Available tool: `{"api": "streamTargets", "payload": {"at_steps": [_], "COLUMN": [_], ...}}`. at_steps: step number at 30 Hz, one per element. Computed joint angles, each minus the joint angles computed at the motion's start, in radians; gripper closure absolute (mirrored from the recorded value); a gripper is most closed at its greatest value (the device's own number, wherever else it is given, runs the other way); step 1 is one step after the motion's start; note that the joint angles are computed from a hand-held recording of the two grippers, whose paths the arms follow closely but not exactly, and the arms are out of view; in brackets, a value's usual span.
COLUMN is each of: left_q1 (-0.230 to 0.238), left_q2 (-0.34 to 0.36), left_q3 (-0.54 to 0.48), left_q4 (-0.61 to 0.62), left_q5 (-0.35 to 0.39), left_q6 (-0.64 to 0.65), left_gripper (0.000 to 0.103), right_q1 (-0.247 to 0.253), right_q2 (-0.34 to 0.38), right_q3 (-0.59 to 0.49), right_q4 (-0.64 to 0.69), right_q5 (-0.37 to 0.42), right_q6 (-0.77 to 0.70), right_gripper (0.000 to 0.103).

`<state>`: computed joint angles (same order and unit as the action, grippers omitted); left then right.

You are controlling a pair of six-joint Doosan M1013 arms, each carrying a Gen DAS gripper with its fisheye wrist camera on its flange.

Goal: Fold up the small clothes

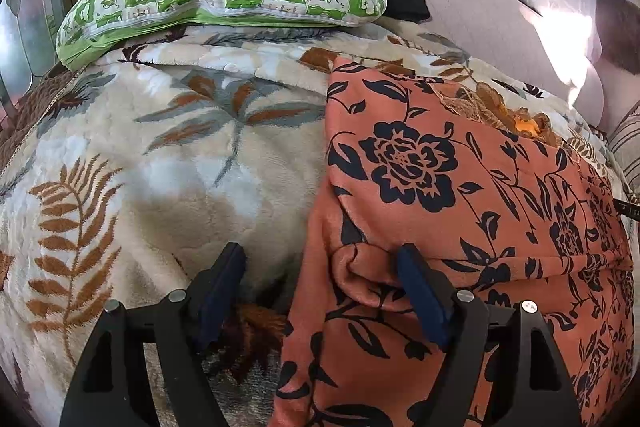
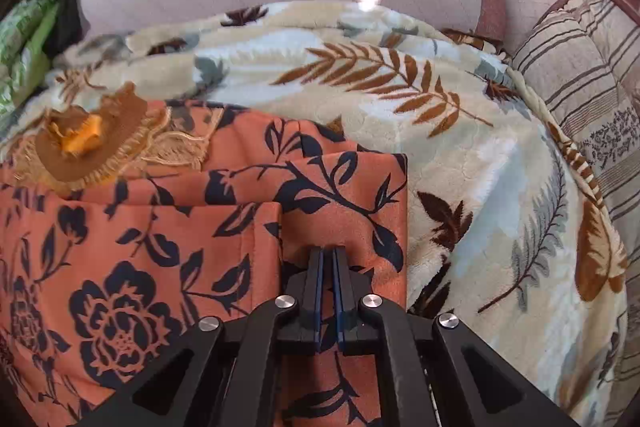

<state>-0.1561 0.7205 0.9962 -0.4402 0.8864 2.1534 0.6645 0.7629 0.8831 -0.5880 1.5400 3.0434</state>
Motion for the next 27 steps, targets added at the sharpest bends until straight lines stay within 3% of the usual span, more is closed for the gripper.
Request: {"api": "streamTargets", "payload": {"at_steps": [2, 3, 5, 8, 9, 10, 11, 12, 13, 14, 15, 16, 17, 18, 20, 23, 25, 26, 27], "left_q1": [-0.001, -0.001, 0.001, 0.002, 0.002, 0.003, 0.006, 0.007, 0.008, 0.007, 0.004, 0.001, -0.002, -0.003, 0.001, 0.002, 0.003, 0.004, 0.006], "left_q2": [-0.003, -0.002, 0.0, 0.001, 0.001, 0.002, 0.005, 0.006, 0.007, 0.007, 0.005, 0.003, 0.0, -0.001, 0.001, 0.001, 0.002, 0.003, 0.004], "left_q3": [0.003, 0.003, 0.0, -0.002, -0.002, -0.003, -0.007, -0.009, -0.011, -0.011, -0.008, -0.004, 0.0, 0.003, -0.001, -0.002, -0.002, -0.004, -0.007], "left_q4": [0.005, 0.004, -0.002, -0.002, -0.005, -0.01, -0.02, -0.024, -0.028, -0.025, -0.013, -0.001, 0.01, 0.011, -0.004, -0.01, -0.014, -0.018, -0.022], "left_q5": [-0.004, -0.003, 0.002, 0.002, 0.003, 0.006, 0.014, 0.019, 0.022, 0.021, 0.015, 0.007, 0.0, -0.003, 0.005, 0.008, 0.009, 0.014, 0.018], "left_q6": [-0.004, -0.003, -0.003, -0.001, 0.001, 0.001, 0.004, 0.005, 0.004, 0.001, -0.001, -0.002, -0.002, -0.002, 0.0, 0.002, 0.007, 0.007, 0.006], "left_gripper": [0.024, 0.024, 0.024, 0.024, 0.024, 0.024, 0.024, 0.023, 0.024, 0.023, 0.023, 0.023, 0.022, 0.022, 0.022, 0.022, 0.022, 0.022, 0.022], "right_q1": [0.017, 0.027, 0.028, -0.029, -0.041, -0.047, -0.051, -0.059, -0.055, -0.046, -0.031, -0.02, -0.017, -0.018, -0.027, -0.05, -0.067, -0.07, -0.067], "right_q2": [0.01, -0.002, -0.047, -0.093, -0.094, -0.105, -0.118, -0.153, -0.184, -0.194, -0.179, -0.153, -0.13, -0.116, -0.096, -0.039, -0.021, -0.037, -0.07], "right_q3": [-0.047, -0.041, 0.011, 0.1, 0.117, 0.16, 0.21, 0.289, 0.332, 0.336, 0.304, 0.247, 0.184, 0.14, 0.102, 0.021, 0.032, 0.075, 0.123], "right_q4": [-0.05, -0.091, -0.095, 0.132, 0.185, 0.191, 0.165, 0.136, 0.091, 0.053, 0.018, 0.008, 0.026, 0.031, 0.068, 0.251, 0.27, 0.237, 0.196], "right_q5": [0.06, 0.035, -0.139, -0.496, -0.546, -0.603, -0.613, -0.668, -0.695, -0.669, -0.591, -0.506, -0.474, -0.494, -0.628, -0.765, -0.706, -0.71, -0.765], "right_q6": [0.022, 0.046, 0.083, -0.007, -0.011, 0.035, 0.133, 0.264, 0.385, 0.453, 0.469, 0.432, 0.346, 0.267, 0.177, -0.062, -0.007, 0.1, 0.23], "right_gripper": [0.097, 0.097, 0.097, 0.085, 0.072, 0.05, 0.043, 0.051, 0.054, 0.054, 0.05, 0.039, 0.038, 0.038, 0.032, 0.03, 0.031, 0.036, 0.037]}}
